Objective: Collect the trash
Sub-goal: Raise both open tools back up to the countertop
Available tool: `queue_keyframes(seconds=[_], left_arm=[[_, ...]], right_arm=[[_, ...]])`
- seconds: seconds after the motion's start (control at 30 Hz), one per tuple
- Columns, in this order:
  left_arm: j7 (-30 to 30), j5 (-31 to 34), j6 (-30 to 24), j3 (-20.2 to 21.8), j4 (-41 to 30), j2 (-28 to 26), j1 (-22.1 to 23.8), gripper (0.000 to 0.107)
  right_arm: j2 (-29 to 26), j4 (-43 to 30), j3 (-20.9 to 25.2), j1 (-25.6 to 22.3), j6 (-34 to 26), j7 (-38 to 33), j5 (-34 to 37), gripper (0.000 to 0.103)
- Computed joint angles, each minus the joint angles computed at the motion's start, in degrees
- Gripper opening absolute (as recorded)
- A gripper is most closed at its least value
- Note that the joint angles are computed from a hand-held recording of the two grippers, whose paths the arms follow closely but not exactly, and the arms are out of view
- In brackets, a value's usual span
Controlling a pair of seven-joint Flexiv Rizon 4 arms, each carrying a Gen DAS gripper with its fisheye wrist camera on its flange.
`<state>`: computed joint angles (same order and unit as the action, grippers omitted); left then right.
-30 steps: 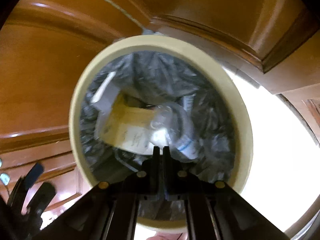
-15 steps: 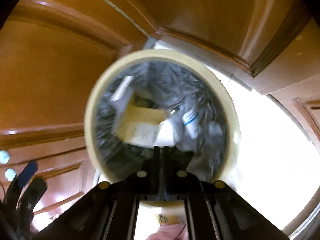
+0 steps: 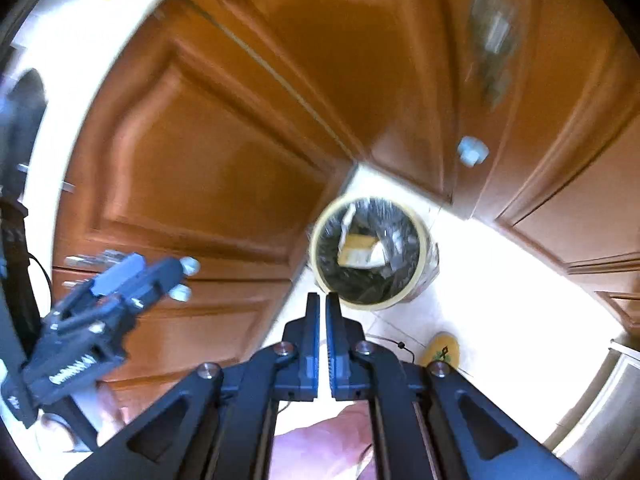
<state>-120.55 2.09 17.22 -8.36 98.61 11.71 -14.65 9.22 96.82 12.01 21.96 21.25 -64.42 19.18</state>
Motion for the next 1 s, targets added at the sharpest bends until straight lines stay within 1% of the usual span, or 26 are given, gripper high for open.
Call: queue_keyframes(seconds=[0.03,0.07,0.1,0.2,0.27,0.37,0.4,0.43,0.5,0.6,0.63,0.73,0.77,0.83,0.93,1.0], left_arm=[[0.5,0.1,-2.5,-0.6,-3.0,-0.4,0.2,0.092],[1.0,0.5,-6.0,-1.6,-7.3,-1.1,0.3,0.093],[1.5,0.7,-8.1,-2.1,-10.2,-1.8,0.3,0.094],[4.3,1.7,-12.6,-3.3,-19.4,-3.7,-0.1,0.094],[5.5,3.7,-15.5,-4.5,-26.5,-5.4,-0.3,0.094],[5.5,5.7,-16.7,-5.0,-33.6,-6.9,-1.2,0.100],[5.4,6.2,-16.8,-5.0,-35.6,-7.4,-1.4,0.102],[5.3,6.8,-17.0,-5.1,-37.4,-7.8,-1.7,0.102],[5.8,7.7,-18.0,-5.3,-41.7,-9.4,-2.2,0.102],[6.2,10.2,-20.2,-5.7,-48.5,-12.3,-3.7,0.102],[6.2,11.0,-20.4,-5.5,-50.1,-13.0,-4.3,0.102],[7.6,12.4,-20.5,-4.8,-55.2,-15.4,-6.3,0.102],[8.3,13.9,-21.2,-4.9,-58.1,-16.8,-7.1,0.102],[8.8,15.4,-21.2,-4.3,-61.5,-19.0,-8.7,0.102],[10.0,17.5,-22.9,-3.6,-70.1,-24.1,-11.1,0.102],[11.6,19.2,-24.6,-3.0,-78.2,-28.7,-13.2,0.102]], right_arm=[[0.8,-2.0,-0.2,-0.1,-1.4,1.0,-1.0,0.003],[1.8,-3.8,-0.3,-0.2,-2.6,2.0,-2.0,0.003],[2.6,-5.5,-0.3,-0.3,-3.5,3.1,-3.0,0.003],[4.6,-10.3,-0.4,-0.4,-5.3,5.7,-5.3,0.003],[5.4,-13.3,-0.2,-0.6,-6.3,7.4,-7.2,0.005],[5.6,-18.3,0.1,-0.6,-8.6,9.2,-10.3,0.015],[5.6,-19.3,0.2,-0.6,-8.8,9.4,-11.2,0.020],[5.5,-20.5,0.3,-0.7,-8.8,9.6,-12.1,0.025],[5.5,-22.6,0.7,-1.0,-9.2,10.3,-14.3,0.030],[4.7,-26.4,0.7,-1.0,-10.8,11.0,-16.1,0.030],[4.8,-26.3,1.0,-1.2,-10.5,11.4,-16.8,0.030],[3.7,-29.2,1.2,-1.1,-10.9,11.4,-18.7,0.030],[3.2,-30.2,1.3,-1.1,-11.4,11.3,-19.4,0.030],[2.5,-31.6,1.2,-1.1,-11.5,10.9,-20.4,0.030],[0.4,-34.9,0.8,-1.1,-12.0,9.6,-22.1,0.031],[-0.6,-36.2,0.2,-1.2,-11.5,8.6,-22.0,0.031]])
